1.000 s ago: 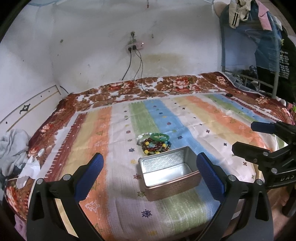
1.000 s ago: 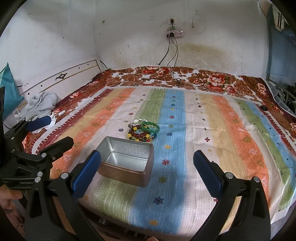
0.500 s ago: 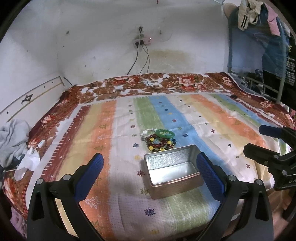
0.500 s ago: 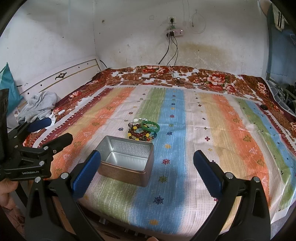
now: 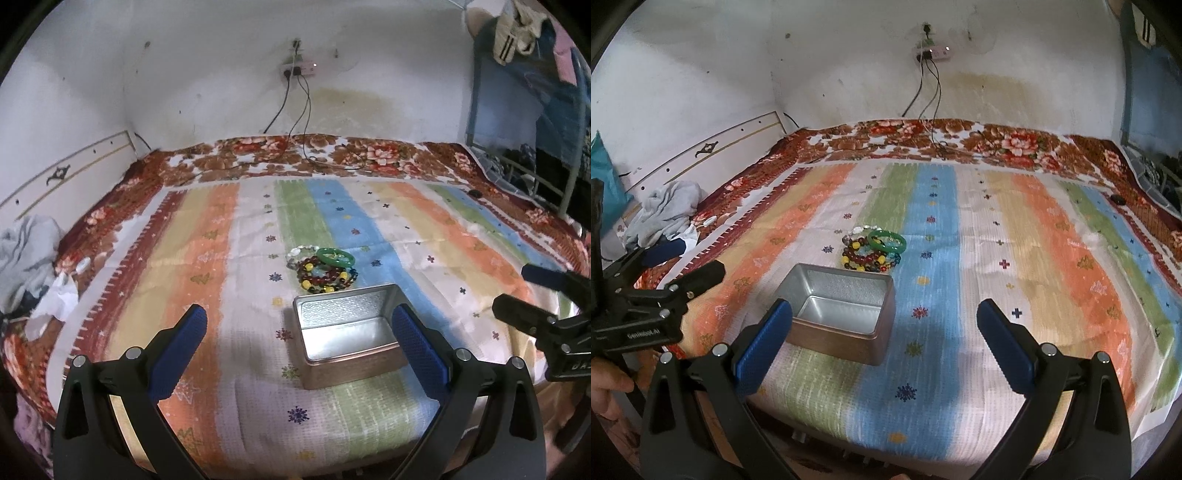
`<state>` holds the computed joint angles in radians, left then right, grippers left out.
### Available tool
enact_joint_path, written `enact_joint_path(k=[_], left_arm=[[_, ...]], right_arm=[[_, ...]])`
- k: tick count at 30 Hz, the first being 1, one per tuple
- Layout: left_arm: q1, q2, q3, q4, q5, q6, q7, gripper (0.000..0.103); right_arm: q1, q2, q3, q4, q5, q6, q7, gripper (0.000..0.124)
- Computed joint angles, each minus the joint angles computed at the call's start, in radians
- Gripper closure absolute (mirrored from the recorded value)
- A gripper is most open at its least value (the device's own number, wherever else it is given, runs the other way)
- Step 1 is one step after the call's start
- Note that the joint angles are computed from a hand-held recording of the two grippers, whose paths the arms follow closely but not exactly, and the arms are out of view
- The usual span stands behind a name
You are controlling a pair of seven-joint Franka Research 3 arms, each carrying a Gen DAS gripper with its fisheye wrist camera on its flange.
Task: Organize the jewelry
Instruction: 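Move both grippers toward the bracelet pile beside the silver tin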
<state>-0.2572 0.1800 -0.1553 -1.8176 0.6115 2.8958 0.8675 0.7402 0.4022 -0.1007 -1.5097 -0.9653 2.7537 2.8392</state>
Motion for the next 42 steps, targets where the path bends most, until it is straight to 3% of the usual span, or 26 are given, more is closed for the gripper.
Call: enact_joint_path(k=[6, 11, 17, 24, 30, 42], left_arm=[[0.000, 0.003, 0.000, 0.000, 0.003, 0.013, -0.001, 0.005], [-0.011, 0.017, 0.001, 0.023, 0.020, -0.004, 0.006, 0.006], [-0.027, 0.034, 0.013, 0.059, 0.049, -0.058, -0.020, 0.006], [-0.026, 0.073, 0.006, 0.114, 0.029, -0.090, 0.033, 0.006], [-0.010, 0.106, -0.014, 0.154, -0.067, -0.118, 0.135, 0.006], [-0.032, 0.141, 0.009, 0.203, -0.071, -0.127, 0.150, 0.006]], right_arm=[[-0.003, 0.009, 0.011, 0.023, 0.027, -0.025, -0.053, 0.026], [0.006, 0.031, 0.012, 0.060, 0.040, -0.057, -0.113, 0.026], [-0.003, 0.044, 0.008, 0.077, 0.099, -0.037, -0.140, 0.026], [-0.009, 0.074, 0.000, 0.126, 0.193, -0.043, -0.212, 0.026], [-0.020, 0.090, -0.008, 0.148, 0.277, -0.033, -0.268, 0.026], [-0.019, 0.134, -0.026, 0.220, 0.365, -0.061, -0.350, 0.026]])
